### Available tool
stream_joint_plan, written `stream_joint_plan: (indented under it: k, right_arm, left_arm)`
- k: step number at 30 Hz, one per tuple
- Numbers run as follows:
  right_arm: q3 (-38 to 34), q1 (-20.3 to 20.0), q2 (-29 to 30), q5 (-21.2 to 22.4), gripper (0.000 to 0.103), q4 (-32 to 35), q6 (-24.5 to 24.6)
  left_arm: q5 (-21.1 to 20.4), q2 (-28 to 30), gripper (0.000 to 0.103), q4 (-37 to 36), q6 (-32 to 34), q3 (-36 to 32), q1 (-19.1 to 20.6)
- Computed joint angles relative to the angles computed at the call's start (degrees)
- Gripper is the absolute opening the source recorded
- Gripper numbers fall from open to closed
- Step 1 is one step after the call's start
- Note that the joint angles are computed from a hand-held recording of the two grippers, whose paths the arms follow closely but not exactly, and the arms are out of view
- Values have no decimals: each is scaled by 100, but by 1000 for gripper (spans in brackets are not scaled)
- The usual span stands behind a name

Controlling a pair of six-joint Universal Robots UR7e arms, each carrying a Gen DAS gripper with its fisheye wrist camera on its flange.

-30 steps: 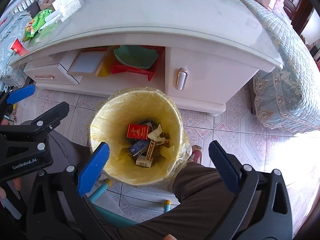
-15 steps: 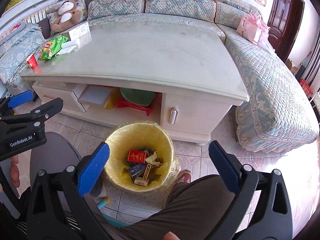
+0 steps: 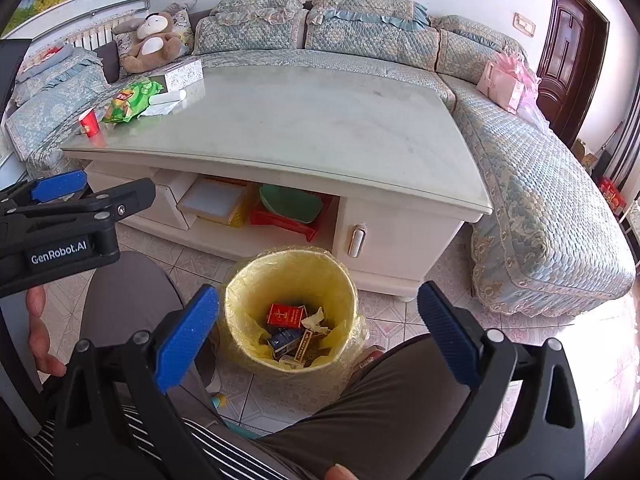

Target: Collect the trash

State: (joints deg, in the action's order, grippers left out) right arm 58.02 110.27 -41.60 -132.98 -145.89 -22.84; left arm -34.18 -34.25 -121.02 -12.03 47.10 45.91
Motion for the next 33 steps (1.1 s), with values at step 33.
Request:
stream_joint_plan:
  k: [33]
  right_arm:
    - [769,160,-296,-167,97,-1297,-322]
  left_arm:
    - [207,-242,96,-370,271,685,-327]
